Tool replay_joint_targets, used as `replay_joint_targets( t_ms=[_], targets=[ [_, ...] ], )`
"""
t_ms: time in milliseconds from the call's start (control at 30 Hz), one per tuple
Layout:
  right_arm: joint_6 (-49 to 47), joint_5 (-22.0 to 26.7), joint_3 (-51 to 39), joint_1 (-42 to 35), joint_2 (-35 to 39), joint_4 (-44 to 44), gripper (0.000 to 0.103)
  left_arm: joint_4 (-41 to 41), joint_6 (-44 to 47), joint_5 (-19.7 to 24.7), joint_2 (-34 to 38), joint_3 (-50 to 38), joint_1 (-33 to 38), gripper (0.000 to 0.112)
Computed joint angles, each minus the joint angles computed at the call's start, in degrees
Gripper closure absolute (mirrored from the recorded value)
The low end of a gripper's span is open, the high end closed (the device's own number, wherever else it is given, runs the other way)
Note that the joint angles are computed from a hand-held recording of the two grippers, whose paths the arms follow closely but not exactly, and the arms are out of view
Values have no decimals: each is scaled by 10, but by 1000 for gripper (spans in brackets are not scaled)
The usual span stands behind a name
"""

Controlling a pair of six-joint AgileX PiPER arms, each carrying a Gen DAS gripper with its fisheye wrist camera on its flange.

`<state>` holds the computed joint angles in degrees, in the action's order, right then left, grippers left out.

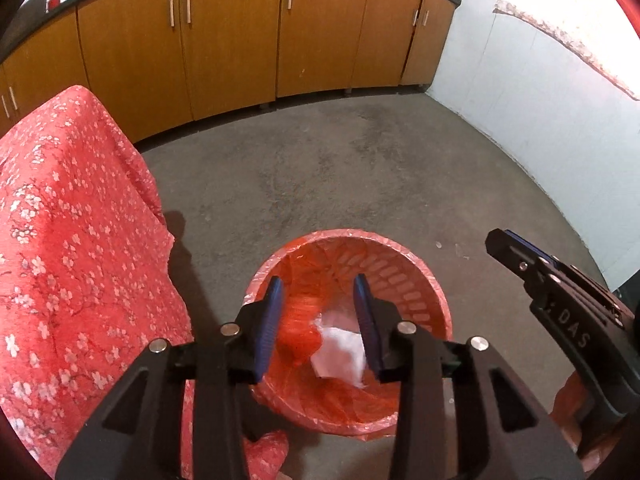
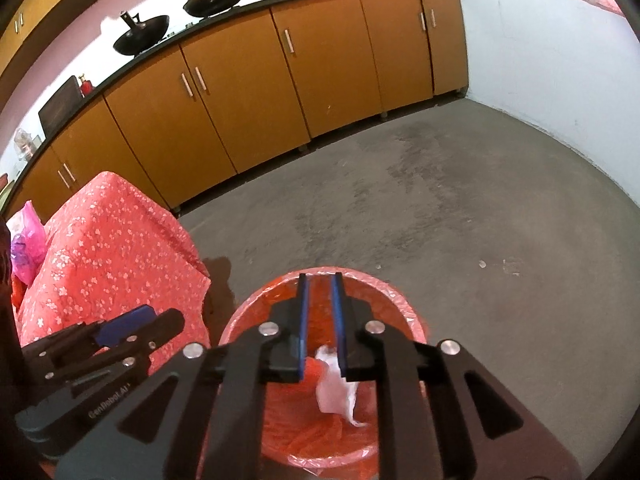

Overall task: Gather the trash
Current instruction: 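Open both tools over the orange basket to drop the bags, then return both tools to the table while the right tool grasps a clear plastic bag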

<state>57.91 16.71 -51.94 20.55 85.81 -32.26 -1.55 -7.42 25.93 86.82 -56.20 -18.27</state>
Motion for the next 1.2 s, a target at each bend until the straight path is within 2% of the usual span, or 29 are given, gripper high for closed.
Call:
replay_joint_targets(
  t_ms=[167, 267, 367, 467, 533, 567, 600, 767, 867, 933, 1067, 1200],
  targets=[
    [22, 15, 17, 19, -43, -17, 85, -37, 34, 18, -56, 14, 19, 75],
    [-2, 30, 13, 40, -67, 6, 84, -18, 22, 35, -123, 34, 24, 75],
    [7, 50, -4, 77, -84, 0, 81, -67, 78, 67, -198, 51, 69, 75],
    [21, 79, -41, 137, -91, -15, 78, -184, 209, 128, -269, 59, 182, 75],
    [20, 94, -78, 184, -83, -17, 77, -259, 304, 173, -315, 64, 296, 75],
    [21, 102, -102, 213, -73, -19, 77, -302, 358, 209, -325, 59, 354, 75],
    [16, 107, -125, 236, -61, -15, 77, -322, 389, 222, -340, 59, 411, 75],
    [-36, 129, -269, 333, 38, 34, 73, -417, 551, 280, -340, 49, 697, 74],
    [-85, 157, -378, 376, 118, 66, 70, -509, 713, 336, -306, 48, 862, 74],
    [-120, 181, -449, 393, 173, 92, 65, -532, 765, 347, -276, 41, 921, 74],
    [-164, 271, -620, 414, 291, 121, 54, -558, 809, 358, -228, 18, 997, 74],
    [-193, 349, -737, 424, 365, 121, 52, -578, 838, 381, -193, -1, 1060, 74]
  ],
)
